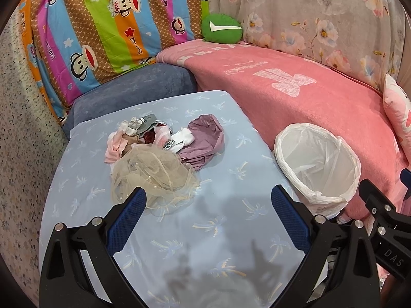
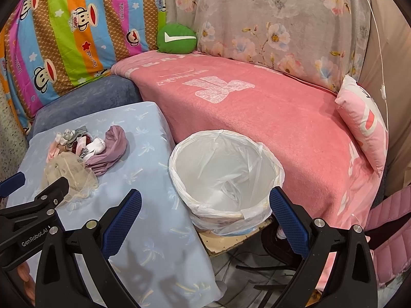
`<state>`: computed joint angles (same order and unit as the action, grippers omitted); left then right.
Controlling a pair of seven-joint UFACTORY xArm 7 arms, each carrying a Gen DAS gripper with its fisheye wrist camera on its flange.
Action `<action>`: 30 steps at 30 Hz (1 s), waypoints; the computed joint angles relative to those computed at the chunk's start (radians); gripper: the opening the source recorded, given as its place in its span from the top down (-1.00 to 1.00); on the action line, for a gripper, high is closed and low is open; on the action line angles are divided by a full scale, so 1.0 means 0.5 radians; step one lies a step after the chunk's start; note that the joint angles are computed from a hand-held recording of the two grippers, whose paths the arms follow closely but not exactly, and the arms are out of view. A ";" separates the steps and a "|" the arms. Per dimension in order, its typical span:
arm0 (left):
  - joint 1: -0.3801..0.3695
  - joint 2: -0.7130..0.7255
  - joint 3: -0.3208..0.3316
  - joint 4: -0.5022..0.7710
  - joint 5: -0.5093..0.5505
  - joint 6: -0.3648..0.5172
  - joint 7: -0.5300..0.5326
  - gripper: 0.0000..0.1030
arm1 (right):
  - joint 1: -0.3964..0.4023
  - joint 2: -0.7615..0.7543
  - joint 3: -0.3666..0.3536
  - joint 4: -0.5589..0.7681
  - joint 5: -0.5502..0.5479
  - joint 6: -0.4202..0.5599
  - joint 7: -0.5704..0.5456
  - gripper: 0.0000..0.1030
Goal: Collect trash
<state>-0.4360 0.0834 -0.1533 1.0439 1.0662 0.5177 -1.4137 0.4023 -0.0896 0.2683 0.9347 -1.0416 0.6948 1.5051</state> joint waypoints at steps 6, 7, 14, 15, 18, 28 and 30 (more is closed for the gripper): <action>-0.001 -0.003 0.001 0.000 0.004 0.004 -0.001 -0.82 | 0.001 0.001 -0.001 0.002 -0.003 0.003 0.008 -0.87; 0.000 -0.001 0.000 0.003 0.000 0.006 0.000 -0.82 | 0.000 0.001 -0.002 0.003 -0.003 0.001 0.012 -0.87; 0.005 -0.008 0.003 -0.002 0.014 -0.009 0.008 -0.82 | 0.005 0.001 0.004 0.011 -0.019 0.030 0.042 -0.86; 0.007 -0.009 0.003 0.001 0.013 -0.010 0.014 -0.82 | 0.006 0.000 0.006 0.009 -0.023 0.032 0.054 -0.87; 0.013 -0.015 0.003 -0.006 0.023 -0.023 0.010 -0.82 | 0.011 0.007 0.008 0.016 -0.032 0.043 0.072 -0.87; 0.035 -0.006 0.011 -0.015 -0.001 -0.068 0.058 -0.82 | 0.032 0.034 0.004 0.052 -0.044 0.080 0.064 -0.87; 0.042 -0.005 0.020 -0.020 0.018 -0.097 0.066 -0.82 | 0.039 0.050 0.001 0.073 -0.053 0.086 0.065 -0.87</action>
<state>-0.4150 0.0808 -0.1434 1.0337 1.0752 0.4692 -1.3809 0.4217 -0.0646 0.2689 0.9710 -1.0683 0.7377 1.5377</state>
